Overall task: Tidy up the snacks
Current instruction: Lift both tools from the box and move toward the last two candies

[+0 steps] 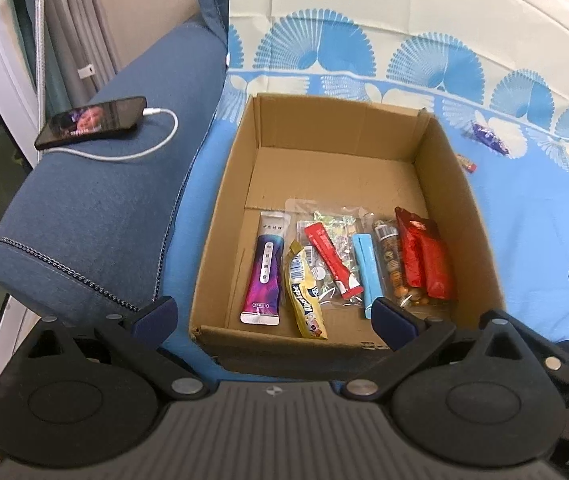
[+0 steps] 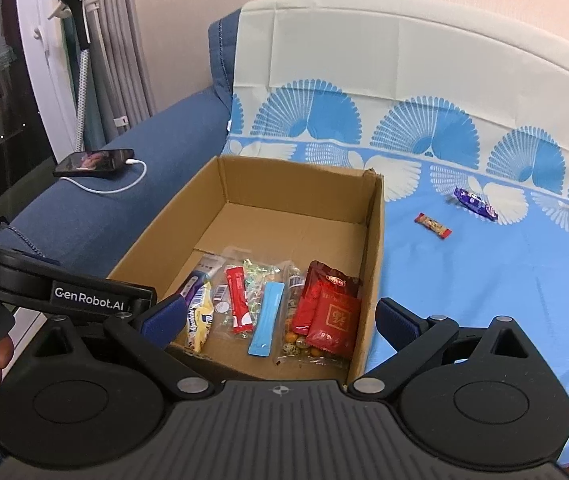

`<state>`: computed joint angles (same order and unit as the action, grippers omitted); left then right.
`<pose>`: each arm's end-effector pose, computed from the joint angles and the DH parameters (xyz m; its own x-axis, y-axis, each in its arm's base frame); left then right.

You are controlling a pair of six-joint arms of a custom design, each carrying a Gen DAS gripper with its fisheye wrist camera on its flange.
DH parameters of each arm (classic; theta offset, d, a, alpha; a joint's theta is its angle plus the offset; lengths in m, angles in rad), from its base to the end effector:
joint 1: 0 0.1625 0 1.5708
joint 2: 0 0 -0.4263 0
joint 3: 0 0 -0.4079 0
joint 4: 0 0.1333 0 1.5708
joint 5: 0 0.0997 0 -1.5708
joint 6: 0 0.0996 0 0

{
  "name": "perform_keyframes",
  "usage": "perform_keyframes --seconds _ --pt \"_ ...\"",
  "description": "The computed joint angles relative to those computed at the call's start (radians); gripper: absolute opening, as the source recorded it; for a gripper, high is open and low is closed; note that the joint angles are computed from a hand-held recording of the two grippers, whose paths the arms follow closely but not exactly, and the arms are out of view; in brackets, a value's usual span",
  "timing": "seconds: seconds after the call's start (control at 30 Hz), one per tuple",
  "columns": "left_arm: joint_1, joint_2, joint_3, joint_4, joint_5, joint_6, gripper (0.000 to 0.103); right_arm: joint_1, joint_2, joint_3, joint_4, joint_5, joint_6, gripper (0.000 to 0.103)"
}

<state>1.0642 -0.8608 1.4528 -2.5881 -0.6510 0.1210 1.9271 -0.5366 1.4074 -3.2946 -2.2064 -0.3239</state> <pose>-0.1694 -0.7433 0.2443 -0.6307 0.1031 -0.7691 0.5219 0.7898 -0.3221 0.3329 -0.6818 0.0908 -0.7898 -0.0650 0.6099 -0.5072 0.6284 -0.5898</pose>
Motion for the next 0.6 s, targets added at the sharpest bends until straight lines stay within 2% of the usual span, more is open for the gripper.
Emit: perform_keyframes --seconds 0.6 --pt "-0.038 -0.045 0.079 -0.089 0.03 0.045 0.103 0.017 -0.025 0.071 -0.108 0.017 -0.017 0.102"
